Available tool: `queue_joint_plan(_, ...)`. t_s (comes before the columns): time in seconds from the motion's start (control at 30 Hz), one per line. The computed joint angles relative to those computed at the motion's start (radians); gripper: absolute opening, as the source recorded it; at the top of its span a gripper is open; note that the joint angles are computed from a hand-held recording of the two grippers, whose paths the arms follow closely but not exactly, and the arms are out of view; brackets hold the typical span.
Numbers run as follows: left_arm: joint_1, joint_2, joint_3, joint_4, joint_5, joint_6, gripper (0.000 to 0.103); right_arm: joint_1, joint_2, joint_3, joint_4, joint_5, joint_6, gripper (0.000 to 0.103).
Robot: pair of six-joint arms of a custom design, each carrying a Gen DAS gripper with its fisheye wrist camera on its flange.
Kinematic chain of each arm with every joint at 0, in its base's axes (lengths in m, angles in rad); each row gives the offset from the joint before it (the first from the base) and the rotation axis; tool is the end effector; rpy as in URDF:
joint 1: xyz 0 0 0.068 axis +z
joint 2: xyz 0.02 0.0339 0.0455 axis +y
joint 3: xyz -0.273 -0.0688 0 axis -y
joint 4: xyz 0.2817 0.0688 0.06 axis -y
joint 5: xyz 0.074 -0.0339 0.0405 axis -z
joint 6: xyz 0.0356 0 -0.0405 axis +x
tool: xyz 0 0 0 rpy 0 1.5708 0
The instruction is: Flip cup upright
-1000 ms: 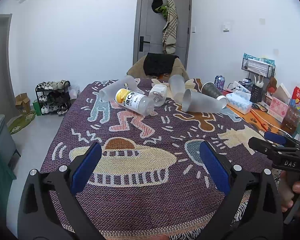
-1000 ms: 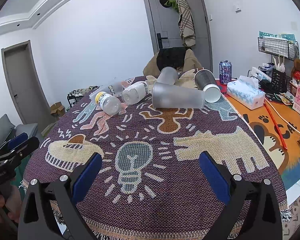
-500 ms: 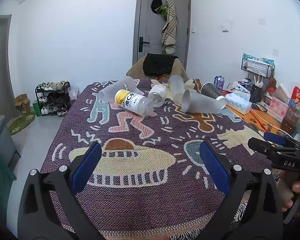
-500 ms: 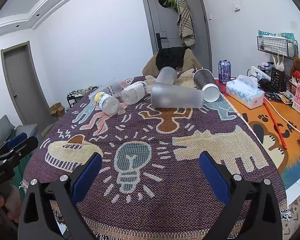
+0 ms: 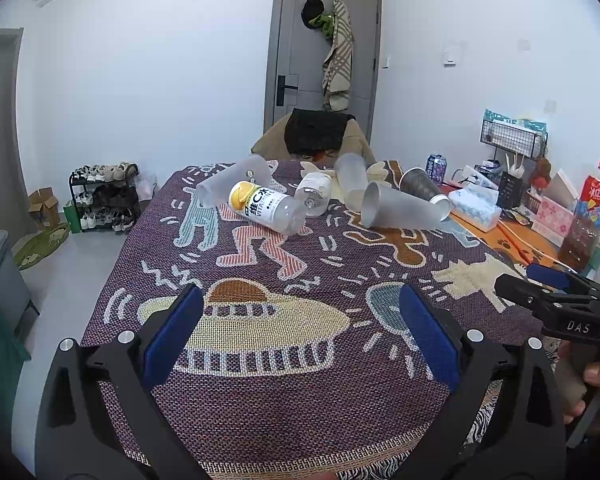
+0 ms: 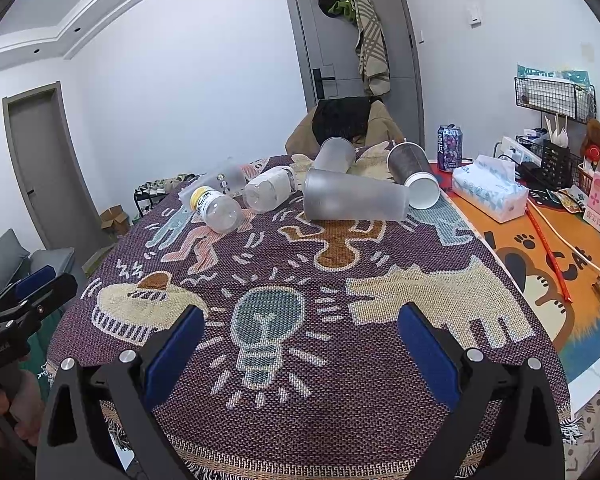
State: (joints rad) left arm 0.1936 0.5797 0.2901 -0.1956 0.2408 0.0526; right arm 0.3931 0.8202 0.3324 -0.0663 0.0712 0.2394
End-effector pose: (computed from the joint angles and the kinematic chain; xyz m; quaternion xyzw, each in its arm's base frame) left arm 0.1731 0.0253 0.1895 0.0020 0.8523 -0.0391 0.5215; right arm 0.1893 0.0758 0.1765 -0.0498 0.8718 0.1217 0.4720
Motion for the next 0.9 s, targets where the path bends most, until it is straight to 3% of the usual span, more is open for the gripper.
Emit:
queue_joint_plan(0.47,-0.014,0.041,-0.002,0.053,-0.002,0.0,0.097,-0.065,0.057,0.041,0.021,-0.07,-0.029,0.095)
queue_joint_plan(0.9,-0.07,0.216,0.071,0.169,-0.053,-0.014,0.097,-0.194,0.24,0.183,0.071,-0.158,-0.099,0.095)
